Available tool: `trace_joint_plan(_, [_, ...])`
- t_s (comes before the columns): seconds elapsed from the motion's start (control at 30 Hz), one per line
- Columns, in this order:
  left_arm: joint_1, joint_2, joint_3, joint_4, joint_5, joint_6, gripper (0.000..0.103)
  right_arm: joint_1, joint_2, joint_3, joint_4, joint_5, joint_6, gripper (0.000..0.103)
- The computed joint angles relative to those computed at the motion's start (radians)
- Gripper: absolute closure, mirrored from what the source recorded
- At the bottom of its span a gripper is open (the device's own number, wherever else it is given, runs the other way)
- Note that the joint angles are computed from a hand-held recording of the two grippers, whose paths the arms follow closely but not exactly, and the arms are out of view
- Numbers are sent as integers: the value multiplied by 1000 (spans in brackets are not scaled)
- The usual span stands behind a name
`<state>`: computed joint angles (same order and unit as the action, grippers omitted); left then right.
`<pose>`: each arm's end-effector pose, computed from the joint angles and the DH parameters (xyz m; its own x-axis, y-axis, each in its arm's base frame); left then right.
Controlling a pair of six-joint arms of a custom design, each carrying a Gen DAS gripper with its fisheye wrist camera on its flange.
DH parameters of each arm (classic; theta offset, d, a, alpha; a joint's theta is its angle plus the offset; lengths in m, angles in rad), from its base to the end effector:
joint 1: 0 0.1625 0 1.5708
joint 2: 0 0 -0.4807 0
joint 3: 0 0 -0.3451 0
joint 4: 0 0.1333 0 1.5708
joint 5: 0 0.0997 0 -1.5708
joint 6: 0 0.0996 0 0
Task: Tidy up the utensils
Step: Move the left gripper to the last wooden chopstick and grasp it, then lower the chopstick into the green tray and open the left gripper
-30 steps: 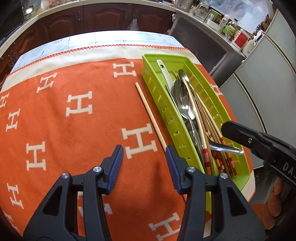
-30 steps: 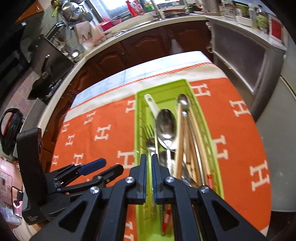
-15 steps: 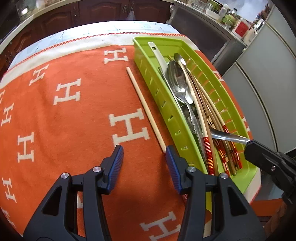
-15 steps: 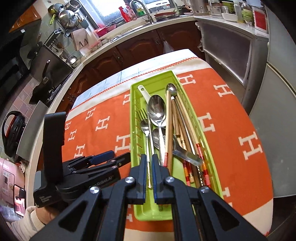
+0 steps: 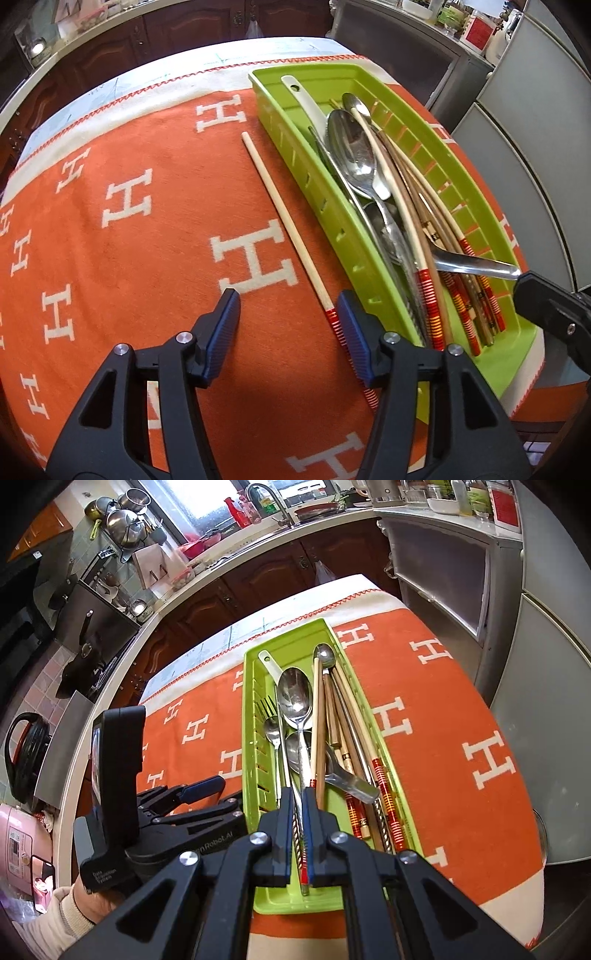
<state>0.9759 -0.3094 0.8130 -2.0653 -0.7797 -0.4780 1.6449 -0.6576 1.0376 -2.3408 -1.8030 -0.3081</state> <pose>-0.3124 -0.8260 0.0714 -0.7716 -0.0264 -0.6356 0.2314 0.9191 -0.3190 0.1715 -0.8196 0.2766 -0.9102 -0.2652 0.3181 -0.3615 0.8835 -0.2977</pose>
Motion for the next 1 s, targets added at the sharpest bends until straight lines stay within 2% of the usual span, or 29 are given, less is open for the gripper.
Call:
trace_joint_plan(0.2, [2, 3, -16, 37, 14, -14, 52, -1, -6, 11, -18, 4, -8, 98])
trace_joint_plan(0.27, [3, -11, 3, 43, 26, -23, 56, 0, -7, 14, -24, 5, -12, 98])
trace_joint_plan(0.33, [3, -18, 12, 58, 45, -40, 70, 1, -9, 17, -28, 6, -13, 98])
trace_joint_plan(0.47, [3, -36, 35, 76, 59, -62, 86, 0, -9, 19, -29, 13, -15, 98])
trace_joint_plan(0.53, [4, -47, 46, 91, 62, -79, 99, 0, -8, 18, -27, 14, -15, 98])
trace_joint_plan(0.8, [7, -153, 181, 49, -15, -243, 100, -1, -23, 44, -47, 31, -16, 98])
trace_joint_plan(1.0, [-29, -214, 252, -33, -52, -264, 100, -5, -42, 67, -60, 42, -18, 98])
